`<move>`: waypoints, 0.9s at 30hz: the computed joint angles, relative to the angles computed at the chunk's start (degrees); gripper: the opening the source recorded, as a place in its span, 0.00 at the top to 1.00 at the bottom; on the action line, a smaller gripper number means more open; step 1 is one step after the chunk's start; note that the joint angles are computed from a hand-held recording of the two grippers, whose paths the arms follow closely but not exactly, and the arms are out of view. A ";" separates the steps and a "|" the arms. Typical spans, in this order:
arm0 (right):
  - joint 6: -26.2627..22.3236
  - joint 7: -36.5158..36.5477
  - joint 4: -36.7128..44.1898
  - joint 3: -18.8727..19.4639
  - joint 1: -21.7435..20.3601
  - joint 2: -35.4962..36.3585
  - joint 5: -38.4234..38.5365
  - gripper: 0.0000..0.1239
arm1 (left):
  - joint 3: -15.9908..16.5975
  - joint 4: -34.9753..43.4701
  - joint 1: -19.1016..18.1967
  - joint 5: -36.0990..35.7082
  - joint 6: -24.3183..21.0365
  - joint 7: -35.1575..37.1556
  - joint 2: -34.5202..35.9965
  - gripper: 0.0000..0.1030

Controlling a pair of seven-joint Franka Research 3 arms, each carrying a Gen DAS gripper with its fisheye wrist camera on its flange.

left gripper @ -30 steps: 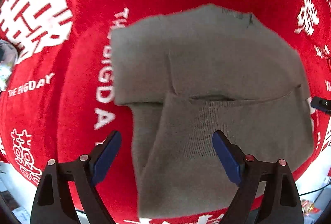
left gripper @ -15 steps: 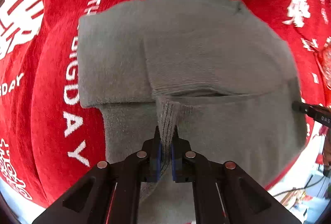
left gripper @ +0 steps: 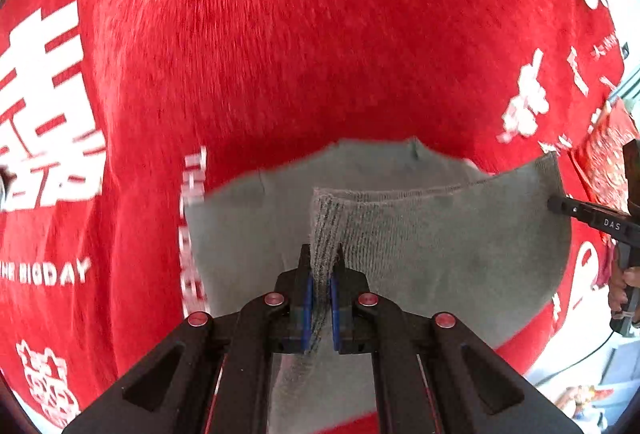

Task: Fold small clothes

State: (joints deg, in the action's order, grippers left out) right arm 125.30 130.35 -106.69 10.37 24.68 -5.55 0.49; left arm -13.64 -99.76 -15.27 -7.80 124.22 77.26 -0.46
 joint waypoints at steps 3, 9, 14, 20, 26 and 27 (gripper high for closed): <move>0.92 -0.66 1.59 -1.30 -0.71 5.49 1.24 0.95 | -0.08 4.03 -0.06 4.72 2.23 -2.45 6.51 0.92; 2.76 0.14 0.65 -3.12 -0.88 11.78 4.86 0.95 | 0.02 9.36 -1.66 12.84 0.17 -9.77 17.40 0.92; 4.86 3.63 -0.86 -3.72 -0.18 11.24 3.89 0.94 | -0.19 8.17 -1.64 14.57 0.76 -11.79 18.44 0.91; -4.44 15.86 1.21 -4.44 0.17 10.06 -4.07 0.85 | 1.97 9.26 -3.07 24.09 -4.94 -19.00 17.28 0.30; -0.13 12.50 -8.90 -2.55 -0.54 -0.28 4.53 0.62 | 0.62 1.73 0.67 17.18 -6.25 -15.17 8.57 0.30; -0.80 12.44 -10.82 -1.92 -0.32 -2.60 5.82 0.58 | 0.42 -0.04 1.20 14.69 -6.77 -13.89 6.71 0.30</move>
